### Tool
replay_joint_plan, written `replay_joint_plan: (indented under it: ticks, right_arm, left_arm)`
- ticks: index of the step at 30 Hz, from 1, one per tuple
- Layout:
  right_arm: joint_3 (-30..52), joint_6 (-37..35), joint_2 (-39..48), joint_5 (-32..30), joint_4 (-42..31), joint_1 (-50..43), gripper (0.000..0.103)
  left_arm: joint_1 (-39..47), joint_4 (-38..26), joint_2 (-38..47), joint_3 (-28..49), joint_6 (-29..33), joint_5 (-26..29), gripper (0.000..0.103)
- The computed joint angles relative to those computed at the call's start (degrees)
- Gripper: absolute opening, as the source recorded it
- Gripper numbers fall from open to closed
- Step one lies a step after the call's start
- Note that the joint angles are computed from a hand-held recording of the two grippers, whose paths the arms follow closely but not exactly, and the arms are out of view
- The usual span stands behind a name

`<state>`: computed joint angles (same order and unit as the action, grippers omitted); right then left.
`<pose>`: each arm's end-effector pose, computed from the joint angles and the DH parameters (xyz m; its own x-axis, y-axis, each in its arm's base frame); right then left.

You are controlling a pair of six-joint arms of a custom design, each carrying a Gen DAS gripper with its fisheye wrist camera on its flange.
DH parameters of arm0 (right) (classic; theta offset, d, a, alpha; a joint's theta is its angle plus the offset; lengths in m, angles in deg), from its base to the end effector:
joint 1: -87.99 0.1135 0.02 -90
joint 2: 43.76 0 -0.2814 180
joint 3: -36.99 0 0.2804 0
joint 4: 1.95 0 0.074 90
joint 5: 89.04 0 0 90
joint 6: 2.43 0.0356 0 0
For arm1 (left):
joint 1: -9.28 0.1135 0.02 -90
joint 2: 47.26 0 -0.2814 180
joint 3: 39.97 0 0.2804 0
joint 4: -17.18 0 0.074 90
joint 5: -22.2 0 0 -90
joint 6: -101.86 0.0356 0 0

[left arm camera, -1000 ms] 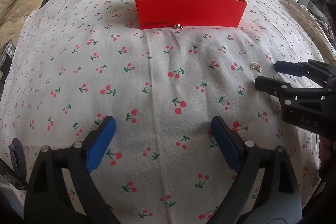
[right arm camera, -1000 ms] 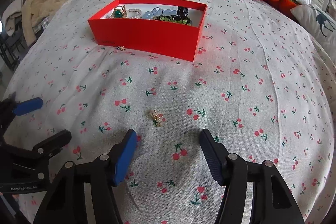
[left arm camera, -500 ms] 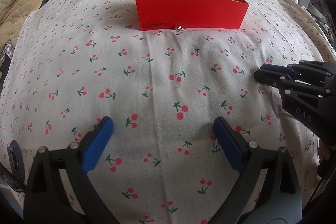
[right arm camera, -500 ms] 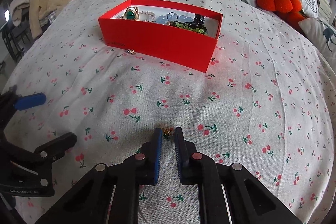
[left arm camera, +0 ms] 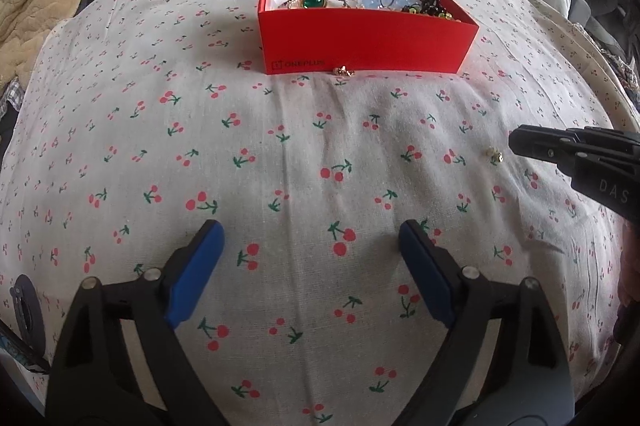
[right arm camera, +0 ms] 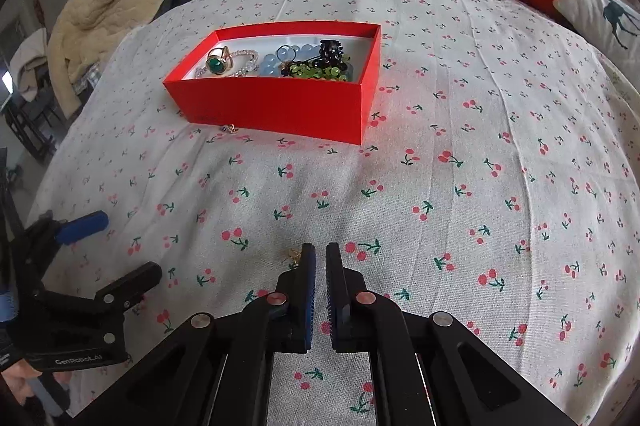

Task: Organize jewelry

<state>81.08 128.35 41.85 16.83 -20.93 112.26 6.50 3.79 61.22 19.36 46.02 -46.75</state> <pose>0.2426 0.0987 0.1140 -0.7789 0.3380 -0.5283 0.3118 0.9396 0.1414 0.3410 -0.0294 0.0731 -0.6151 0.5545 -0.5605 0.6720 0.7405 -0.0048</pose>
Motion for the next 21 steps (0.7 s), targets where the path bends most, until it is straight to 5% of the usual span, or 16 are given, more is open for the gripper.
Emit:
replay_joint_plan:
  ticks: [6, 17, 21]
  right_arm:
    - [-1.4, -0.2, -3.4, -1.8, -0.3, -2.0, 0.005]
    - [-0.5, -3.0, 1.3, -1.3, 0.4, -0.2, 0.021]
    - [-0.6, -4.3, 2.3, -2.1, 3.2, 0.9, 0.059]
  left_arm:
    - [0.0, -4.1, 2.0, 4.3, -1.9, 5.9, 0.054]
    - [0.5, -2.7, 3.2, 4.8, -5.4, 7.5, 0.051]
    - [1.1, -2.2, 3.2, 4.3, -4.6, 7.7, 0.052]
